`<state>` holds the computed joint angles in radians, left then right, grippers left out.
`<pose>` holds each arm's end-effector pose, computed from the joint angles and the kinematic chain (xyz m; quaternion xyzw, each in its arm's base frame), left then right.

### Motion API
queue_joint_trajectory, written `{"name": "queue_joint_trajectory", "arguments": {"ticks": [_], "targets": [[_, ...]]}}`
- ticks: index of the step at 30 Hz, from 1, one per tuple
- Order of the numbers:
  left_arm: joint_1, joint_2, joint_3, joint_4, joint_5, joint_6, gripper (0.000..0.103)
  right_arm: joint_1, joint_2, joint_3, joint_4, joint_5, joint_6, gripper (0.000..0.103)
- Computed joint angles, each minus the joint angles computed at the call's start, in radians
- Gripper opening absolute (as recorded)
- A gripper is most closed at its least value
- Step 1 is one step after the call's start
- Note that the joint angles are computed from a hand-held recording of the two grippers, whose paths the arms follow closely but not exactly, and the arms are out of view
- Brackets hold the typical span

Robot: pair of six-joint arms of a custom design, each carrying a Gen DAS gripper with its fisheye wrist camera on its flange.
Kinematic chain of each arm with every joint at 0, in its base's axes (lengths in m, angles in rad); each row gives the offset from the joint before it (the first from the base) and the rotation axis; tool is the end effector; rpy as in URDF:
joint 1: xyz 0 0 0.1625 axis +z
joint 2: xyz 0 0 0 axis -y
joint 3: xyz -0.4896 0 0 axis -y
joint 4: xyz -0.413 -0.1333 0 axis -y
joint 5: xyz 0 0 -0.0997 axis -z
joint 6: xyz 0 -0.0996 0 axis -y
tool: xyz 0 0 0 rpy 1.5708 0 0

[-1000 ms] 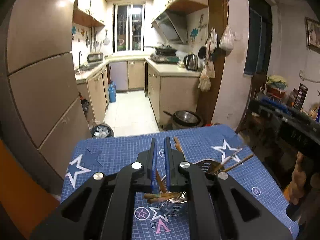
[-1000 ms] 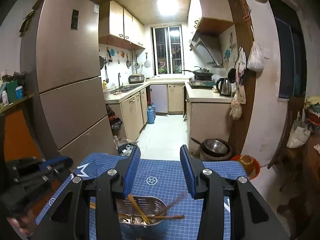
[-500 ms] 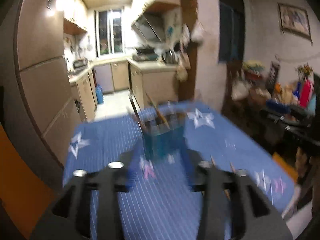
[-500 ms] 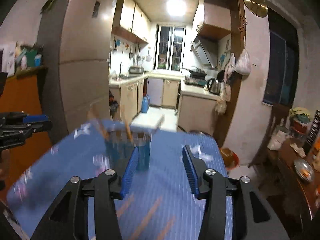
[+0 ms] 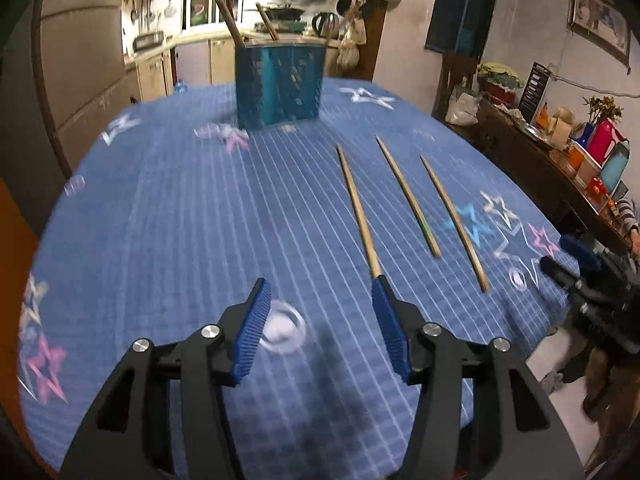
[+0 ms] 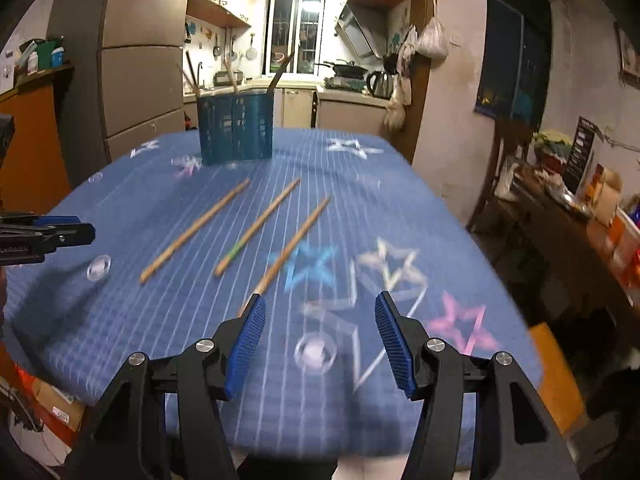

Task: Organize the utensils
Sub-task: 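Move both open grippers over the three remaining chopsticks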

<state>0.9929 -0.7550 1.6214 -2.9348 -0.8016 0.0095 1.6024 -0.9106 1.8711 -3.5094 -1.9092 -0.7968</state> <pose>-0.2377 -0.7353 0.1680 0.1717 0.8867 -0.3211 0.2850 0.1214 -0.6671 0.2410 0.2778 -0.8284 0.3741 0.3108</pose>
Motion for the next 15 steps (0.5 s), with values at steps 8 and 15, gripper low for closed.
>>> {"name": "queue_joint_trajectory", "arguments": {"ticks": [8, 15], "targets": [[-0.025, 0.072, 0.037, -0.147, 0.124, 0.068, 0.052, -0.01, 0.024, 0.069, -0.091, 0.081, 0.037, 0.059], [-0.031, 0.078, 0.062, -0.259, 0.139, 0.122, 0.052, -0.002, 0.034, 0.061, -0.083, 0.085, 0.04, 0.059]]}}
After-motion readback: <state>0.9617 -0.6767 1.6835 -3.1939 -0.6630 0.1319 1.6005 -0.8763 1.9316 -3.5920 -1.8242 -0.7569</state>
